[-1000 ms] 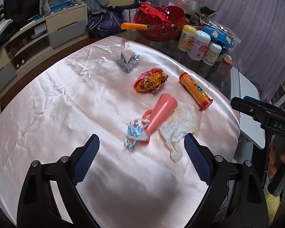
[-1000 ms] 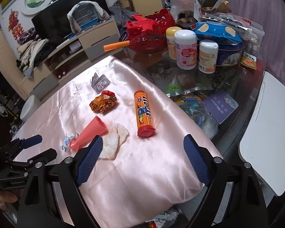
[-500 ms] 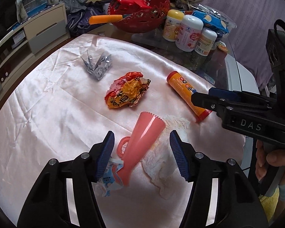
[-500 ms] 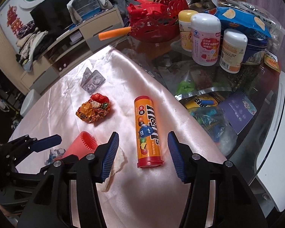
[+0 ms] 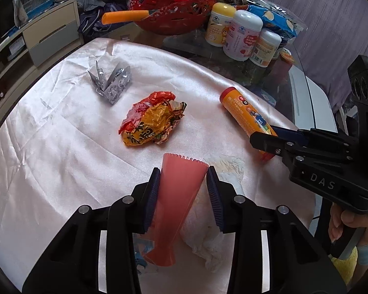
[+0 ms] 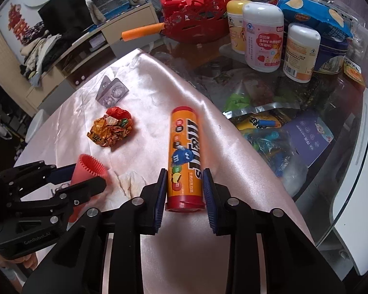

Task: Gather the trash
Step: 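Grasp the pink plastic cone with left tool while right tool grasps orange M&M's tube, then carry the pink cone and M&M's tube with both tools over the black bin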

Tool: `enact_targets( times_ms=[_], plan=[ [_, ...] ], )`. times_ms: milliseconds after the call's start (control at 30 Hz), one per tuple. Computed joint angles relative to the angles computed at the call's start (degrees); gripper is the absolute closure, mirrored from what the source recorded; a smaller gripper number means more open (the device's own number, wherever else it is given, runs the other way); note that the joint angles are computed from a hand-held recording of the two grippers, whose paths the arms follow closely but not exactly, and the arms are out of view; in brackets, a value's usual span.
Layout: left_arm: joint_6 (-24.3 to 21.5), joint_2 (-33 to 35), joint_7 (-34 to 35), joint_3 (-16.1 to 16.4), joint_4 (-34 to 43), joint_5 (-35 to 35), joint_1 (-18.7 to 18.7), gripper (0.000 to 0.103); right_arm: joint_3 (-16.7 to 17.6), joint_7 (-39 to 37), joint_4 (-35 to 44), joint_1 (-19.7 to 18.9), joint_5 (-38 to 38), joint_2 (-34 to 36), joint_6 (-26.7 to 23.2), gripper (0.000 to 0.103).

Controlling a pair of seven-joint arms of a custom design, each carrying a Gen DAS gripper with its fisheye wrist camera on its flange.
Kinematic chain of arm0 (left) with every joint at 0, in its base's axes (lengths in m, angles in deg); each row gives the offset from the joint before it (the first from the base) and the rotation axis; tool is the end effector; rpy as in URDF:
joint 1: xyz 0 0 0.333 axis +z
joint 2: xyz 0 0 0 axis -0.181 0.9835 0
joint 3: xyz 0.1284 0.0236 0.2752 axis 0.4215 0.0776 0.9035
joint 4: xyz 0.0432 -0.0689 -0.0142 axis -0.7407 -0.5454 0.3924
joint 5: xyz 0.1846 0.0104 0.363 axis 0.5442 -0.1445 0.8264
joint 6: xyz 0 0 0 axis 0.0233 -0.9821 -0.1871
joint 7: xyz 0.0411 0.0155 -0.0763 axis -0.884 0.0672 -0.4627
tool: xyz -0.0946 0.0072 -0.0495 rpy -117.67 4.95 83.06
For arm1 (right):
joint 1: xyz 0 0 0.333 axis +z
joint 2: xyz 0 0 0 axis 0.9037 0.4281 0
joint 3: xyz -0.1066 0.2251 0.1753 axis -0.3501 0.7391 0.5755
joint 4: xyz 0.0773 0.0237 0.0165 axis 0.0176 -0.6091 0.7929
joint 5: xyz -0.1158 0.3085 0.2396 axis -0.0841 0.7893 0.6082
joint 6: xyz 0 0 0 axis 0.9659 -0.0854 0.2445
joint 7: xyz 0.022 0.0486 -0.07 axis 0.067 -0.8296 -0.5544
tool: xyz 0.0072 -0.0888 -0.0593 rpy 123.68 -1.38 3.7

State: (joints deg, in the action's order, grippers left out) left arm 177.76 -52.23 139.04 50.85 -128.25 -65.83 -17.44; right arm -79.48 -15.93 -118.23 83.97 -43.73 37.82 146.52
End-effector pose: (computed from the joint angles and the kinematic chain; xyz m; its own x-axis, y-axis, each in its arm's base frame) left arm 0.4266 -0.1814 0.4849 0.0006 -0.9922 0.1248 -0.8587 -0.0645 -0.5084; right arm 0.4905 0.1335 0.4825 0.4905 -0.8384 -0.2376 -0.7914 -0.3144 -0.5242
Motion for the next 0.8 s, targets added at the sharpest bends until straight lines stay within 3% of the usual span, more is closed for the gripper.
enact_targets(
  times_ms=[433,800],
  plan=[
    [-5.33,-12.18,-3.80,-3.01,1.63,3.06,0.32,0.070,-1.99,0.89,-4.13,1.00,-3.92,-13.80,-2.97,0.074],
    [-13.04,-25.91,-9.65,-7.24,-2.88,0.45,-4.91,0.070,-4.28,6.45,-14.18,0.25,-11.16,-34.11,-8.65,0.074]
  ],
)
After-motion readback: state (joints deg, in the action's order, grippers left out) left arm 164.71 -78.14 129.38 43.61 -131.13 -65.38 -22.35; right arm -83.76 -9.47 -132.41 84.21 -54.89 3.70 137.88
